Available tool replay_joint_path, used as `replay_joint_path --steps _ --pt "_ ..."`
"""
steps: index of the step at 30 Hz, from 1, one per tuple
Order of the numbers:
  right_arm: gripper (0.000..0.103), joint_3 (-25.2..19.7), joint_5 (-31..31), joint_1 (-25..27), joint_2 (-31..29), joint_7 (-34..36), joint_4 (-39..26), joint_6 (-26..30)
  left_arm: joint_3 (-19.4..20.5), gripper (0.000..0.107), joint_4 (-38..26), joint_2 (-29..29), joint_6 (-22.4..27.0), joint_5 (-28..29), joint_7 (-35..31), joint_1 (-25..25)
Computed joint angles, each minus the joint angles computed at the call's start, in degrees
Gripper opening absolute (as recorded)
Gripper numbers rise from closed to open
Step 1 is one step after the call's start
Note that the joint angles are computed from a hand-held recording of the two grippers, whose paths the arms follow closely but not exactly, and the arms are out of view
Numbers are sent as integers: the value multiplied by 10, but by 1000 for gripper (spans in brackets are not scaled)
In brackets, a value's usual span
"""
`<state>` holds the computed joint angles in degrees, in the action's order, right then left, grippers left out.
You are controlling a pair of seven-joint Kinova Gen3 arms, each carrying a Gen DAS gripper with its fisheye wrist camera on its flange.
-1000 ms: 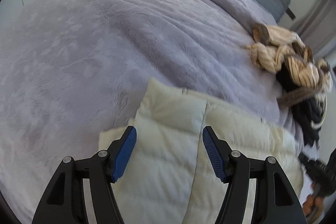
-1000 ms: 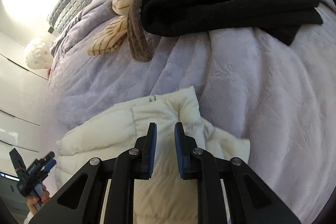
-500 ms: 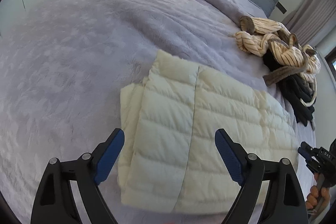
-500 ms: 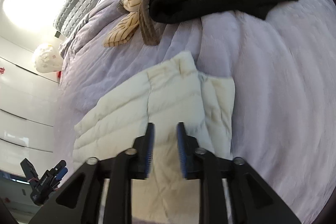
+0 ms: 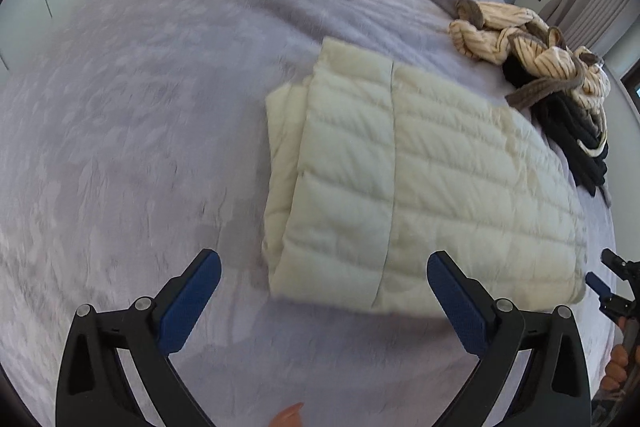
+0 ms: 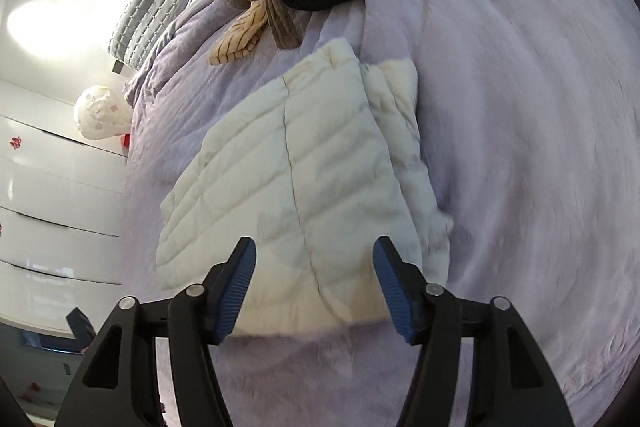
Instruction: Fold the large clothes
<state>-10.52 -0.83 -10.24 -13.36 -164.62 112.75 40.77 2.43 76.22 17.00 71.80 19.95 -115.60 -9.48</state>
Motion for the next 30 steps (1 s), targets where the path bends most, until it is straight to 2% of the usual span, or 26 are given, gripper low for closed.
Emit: replay_joint_path --steps 2,6,7,9,13,16,20,26,30 --pt "82 -14 1 1 -12 -23 14 -13 -3 103 16 -7 -4 -1 -2 -3" --pt "87 -41 4 5 -27 -72 42 -36 -7 103 27 -6 4 -1 1 -8" --pt "95 -50 5 6 -29 -86 49 -41 -8 103 29 -6 4 -5 3 -7" --pt "103 -59 8 6 -33 -104 60 -53 -8 103 36 -9 -1 -10 0 -5" --pt "103 -83 19 8 -35 -145 78 -75 -10 103 39 -7 5 1 -3 -14" --pt "103 -74 8 -8 -31 -143 90 -97 -6 103 28 8 38 29 -13 -32" --pt "103 -58 -25 -25 -25 -136 121 -154 -6 103 27 18 63 73 -21 -58" --pt "103 -90 -22 7 -32 -178 158 -212 -9 103 31 47 82 140 -1 -98" --pt "103 -75 -41 1 -30 -165 187 -267 -3 103 32 72 85 162 15 -107"
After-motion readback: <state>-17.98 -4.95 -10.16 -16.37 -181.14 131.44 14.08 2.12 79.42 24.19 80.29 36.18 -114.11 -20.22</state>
